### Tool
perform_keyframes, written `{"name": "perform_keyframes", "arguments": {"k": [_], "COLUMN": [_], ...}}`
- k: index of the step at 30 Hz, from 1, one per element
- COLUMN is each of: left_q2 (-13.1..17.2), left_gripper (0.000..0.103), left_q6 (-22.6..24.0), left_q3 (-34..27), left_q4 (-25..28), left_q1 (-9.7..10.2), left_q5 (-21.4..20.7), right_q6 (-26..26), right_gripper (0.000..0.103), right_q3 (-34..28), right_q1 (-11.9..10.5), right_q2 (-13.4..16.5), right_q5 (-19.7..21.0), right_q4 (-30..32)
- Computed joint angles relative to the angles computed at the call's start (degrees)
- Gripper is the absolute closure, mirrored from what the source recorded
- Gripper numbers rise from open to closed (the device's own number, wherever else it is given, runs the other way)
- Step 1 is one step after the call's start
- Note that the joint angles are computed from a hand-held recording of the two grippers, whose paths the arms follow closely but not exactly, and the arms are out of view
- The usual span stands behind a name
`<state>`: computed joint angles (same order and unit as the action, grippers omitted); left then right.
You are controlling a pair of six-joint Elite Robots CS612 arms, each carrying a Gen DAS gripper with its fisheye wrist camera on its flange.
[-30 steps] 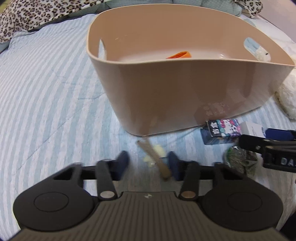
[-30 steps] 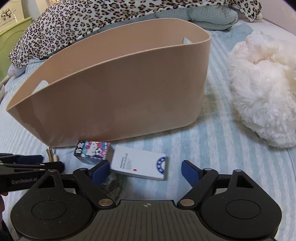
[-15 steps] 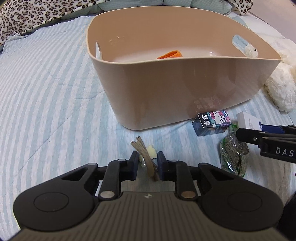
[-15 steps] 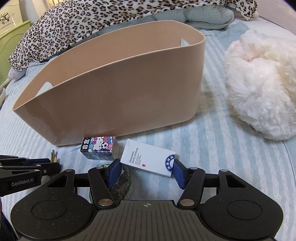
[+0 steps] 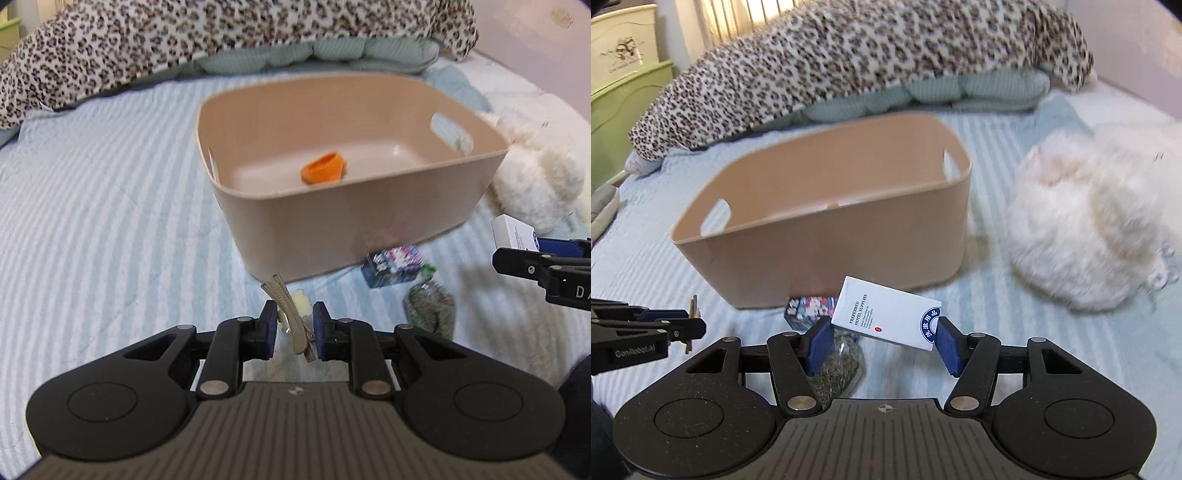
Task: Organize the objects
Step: 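Lift tweezers and medicine box into the basket and open both grippers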
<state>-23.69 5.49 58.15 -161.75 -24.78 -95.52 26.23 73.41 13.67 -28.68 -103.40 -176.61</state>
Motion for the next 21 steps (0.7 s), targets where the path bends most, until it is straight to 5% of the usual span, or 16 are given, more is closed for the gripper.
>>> {"name": "perform_keyframes", "arguments": {"k": [11,21], "left_q2": [-2.9,1.0], "left_gripper": [0.081,0.081], "left_q6": [1.2,2.3], "left_q3": [3.1,-5.7], "left_q4": [-10.2,-9.7], "left_q1": [0.11,-1.01], "left_q5": [-0.7,2.9], "right_q6": [-5.6,-10.5], "right_gripper": [0.047,0.047], "right_q3": [1.0,-7.5], "right_q1": [1.0,0.7], "right_q2": [-2.0,1.2], "right_q5": [-4.4,-6.5], "right_q4": [-8.0,-8.9]}}
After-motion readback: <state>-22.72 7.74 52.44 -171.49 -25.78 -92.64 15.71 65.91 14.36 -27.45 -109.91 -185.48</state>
